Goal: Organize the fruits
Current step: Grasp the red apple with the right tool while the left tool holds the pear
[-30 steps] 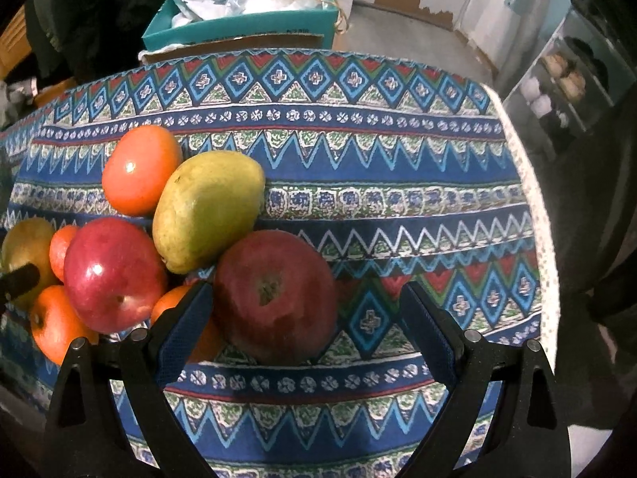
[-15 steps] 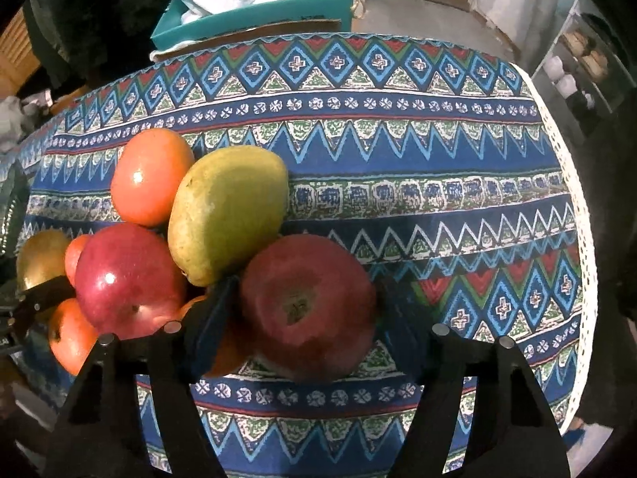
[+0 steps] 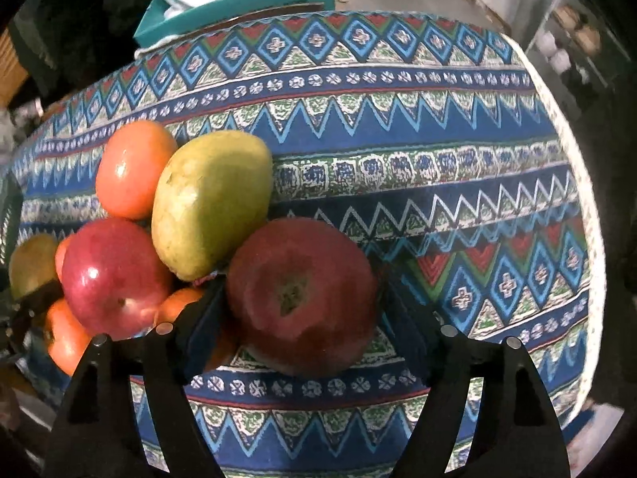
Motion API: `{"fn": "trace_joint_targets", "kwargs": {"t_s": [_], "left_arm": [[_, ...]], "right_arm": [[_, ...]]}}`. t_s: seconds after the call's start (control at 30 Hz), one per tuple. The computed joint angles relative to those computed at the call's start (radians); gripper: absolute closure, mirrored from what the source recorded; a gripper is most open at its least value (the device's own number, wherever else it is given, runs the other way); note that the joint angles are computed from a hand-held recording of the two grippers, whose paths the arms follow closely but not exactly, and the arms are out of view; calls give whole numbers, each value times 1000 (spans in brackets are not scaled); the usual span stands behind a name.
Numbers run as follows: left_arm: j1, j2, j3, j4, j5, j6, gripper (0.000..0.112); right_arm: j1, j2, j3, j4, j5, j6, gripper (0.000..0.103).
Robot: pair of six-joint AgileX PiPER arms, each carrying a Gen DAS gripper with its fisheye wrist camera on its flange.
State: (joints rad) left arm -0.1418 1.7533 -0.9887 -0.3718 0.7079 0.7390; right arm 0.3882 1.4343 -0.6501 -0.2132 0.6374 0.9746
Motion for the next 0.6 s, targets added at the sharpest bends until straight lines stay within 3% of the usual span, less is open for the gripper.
{"fn": "trace_joint_targets", "kwargs": {"t_s": [0.23, 0.4, 0.6], "left_arm": [[16, -19, 17, 8, -12, 3, 44], [28, -46, 30, -1, -20, 12, 44], [42, -107, 45, -6, -27, 23, 44]], "right_arm": [[72, 6, -30, -121, 76, 102, 31], [180, -1, -64, -255, 194, 247, 31], [247, -5, -119, -338, 302, 311, 31]]}}
